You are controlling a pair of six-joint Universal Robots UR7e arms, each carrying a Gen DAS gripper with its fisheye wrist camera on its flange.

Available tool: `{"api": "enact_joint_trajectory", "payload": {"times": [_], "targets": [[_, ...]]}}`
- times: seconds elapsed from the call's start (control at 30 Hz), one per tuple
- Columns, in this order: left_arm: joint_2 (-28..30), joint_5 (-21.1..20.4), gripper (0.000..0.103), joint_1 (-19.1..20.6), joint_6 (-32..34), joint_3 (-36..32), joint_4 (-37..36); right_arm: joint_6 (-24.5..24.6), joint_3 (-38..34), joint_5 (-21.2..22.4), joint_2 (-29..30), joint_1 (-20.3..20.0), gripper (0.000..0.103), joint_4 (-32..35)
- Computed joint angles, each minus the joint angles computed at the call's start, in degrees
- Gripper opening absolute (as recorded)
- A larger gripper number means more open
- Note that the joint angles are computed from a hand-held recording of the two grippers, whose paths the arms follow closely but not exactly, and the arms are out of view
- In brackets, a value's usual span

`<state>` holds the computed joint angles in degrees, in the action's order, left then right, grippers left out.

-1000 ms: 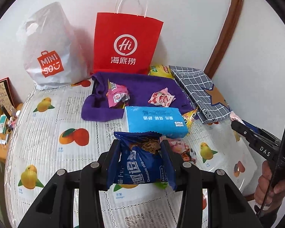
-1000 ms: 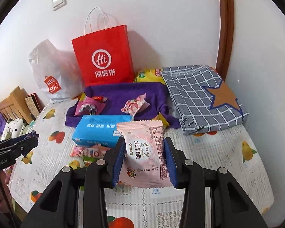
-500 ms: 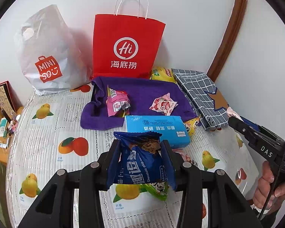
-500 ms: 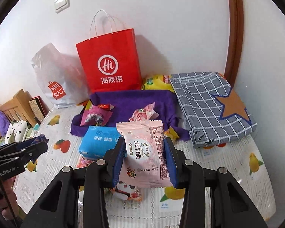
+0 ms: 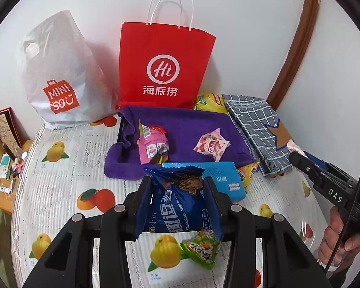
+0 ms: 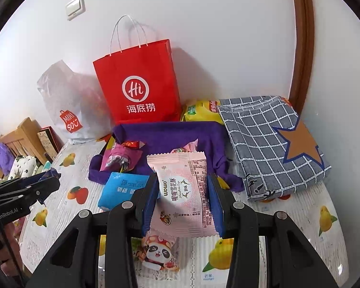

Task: Organize snacks
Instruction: 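Carry the blue packet and pink biscuit packet over the purple towel with both tools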

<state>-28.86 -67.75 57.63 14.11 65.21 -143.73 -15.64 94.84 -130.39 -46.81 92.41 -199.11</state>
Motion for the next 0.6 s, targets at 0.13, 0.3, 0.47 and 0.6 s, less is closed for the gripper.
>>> {"api": "enact_joint_trajectory", "payload": {"times": [0.13, 0.3, 0.47, 0.6], "targets": [[1.53, 0.4, 0.041, 0.11, 0.02, -2.95, 1.06, -0.61, -1.47, 0.17, 0.39, -0.17, 0.041, 0.88], [3.75, 0.89, 0.041, 0.09, 0.72, -7.12, 2.15, -2.42, -5.27, -0.06, 1.89, -0.24, 0.041, 2.63], [6.81, 1.46, 0.041, 0.18, 1.13, -12.9, 4.06, -3.91, -9.61, 0.07, 3.73, -0.38, 0.041, 5.05], [9.92, 1.79, 0.041, 0.28, 1.19, -18.79, 6.49, -3.56, -13.72, 0.32, 5.29, -0.76, 0.041, 8.12]]}}
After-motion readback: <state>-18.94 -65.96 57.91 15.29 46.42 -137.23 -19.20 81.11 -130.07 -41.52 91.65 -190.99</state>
